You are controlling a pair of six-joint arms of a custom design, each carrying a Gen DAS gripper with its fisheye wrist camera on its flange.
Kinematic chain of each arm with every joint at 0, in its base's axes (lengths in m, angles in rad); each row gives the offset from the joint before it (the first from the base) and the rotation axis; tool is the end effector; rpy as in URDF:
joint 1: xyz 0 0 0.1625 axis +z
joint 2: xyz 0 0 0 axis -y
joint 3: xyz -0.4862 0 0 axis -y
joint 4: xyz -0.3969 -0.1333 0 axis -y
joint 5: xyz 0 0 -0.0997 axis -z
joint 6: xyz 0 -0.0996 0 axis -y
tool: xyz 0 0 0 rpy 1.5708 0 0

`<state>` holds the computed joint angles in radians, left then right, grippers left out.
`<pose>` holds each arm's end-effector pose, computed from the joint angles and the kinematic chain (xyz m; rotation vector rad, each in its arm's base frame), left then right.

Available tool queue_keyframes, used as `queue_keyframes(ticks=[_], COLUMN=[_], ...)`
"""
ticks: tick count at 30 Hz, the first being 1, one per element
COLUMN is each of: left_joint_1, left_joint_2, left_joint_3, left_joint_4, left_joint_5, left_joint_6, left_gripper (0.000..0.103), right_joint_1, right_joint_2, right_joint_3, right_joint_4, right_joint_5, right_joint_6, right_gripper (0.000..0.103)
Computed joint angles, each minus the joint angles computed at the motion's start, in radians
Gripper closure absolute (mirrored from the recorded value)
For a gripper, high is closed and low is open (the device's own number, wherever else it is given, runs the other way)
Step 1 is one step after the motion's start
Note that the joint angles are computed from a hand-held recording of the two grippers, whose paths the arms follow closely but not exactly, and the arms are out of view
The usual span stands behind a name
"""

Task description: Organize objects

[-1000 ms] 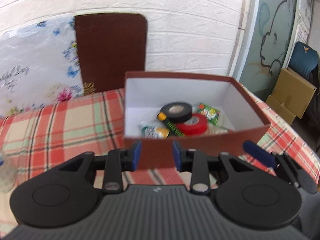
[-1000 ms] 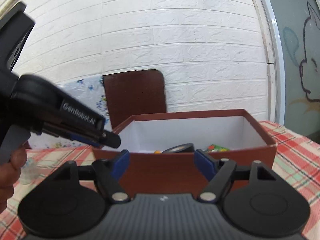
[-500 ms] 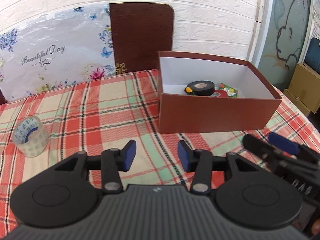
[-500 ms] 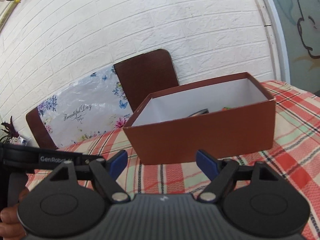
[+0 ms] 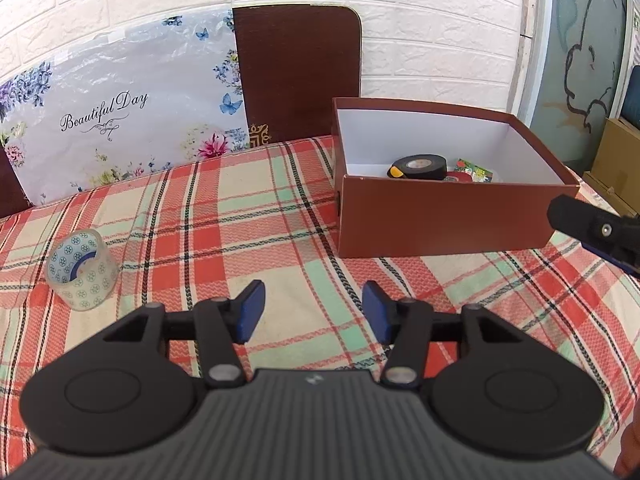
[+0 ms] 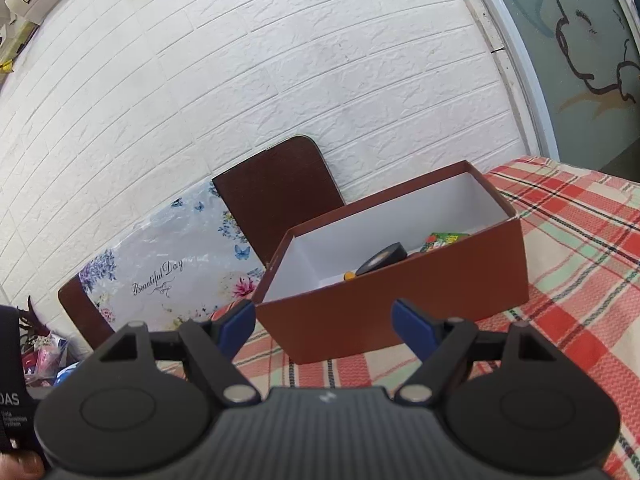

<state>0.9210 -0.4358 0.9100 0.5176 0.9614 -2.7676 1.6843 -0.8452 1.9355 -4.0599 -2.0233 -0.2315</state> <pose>-0.3053 -0.7164 0.0636 1.0174 2.2875 -0.8432 0.1584 -0.5973 0.2572 -0.0397 -2.1134 1.7147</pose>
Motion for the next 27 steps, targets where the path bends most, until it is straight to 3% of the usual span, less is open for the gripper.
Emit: queue_keyframes(ticks=[27], left_joint_1=[0.011], left_joint_2=[-0.001], left_joint_3=[-0.009], left_joint_4=[0.0], left_joint_5=[-0.031], left_joint_6=[-0.022], left_gripper=[0.047], right_joint_1=[0.002], right_joint_2=[0.011], right_joint_3=[-0.021], right_joint_4=[0.036], right_joint_5=[0.002], right_joint_6=[-0.034], right_gripper=[0.025])
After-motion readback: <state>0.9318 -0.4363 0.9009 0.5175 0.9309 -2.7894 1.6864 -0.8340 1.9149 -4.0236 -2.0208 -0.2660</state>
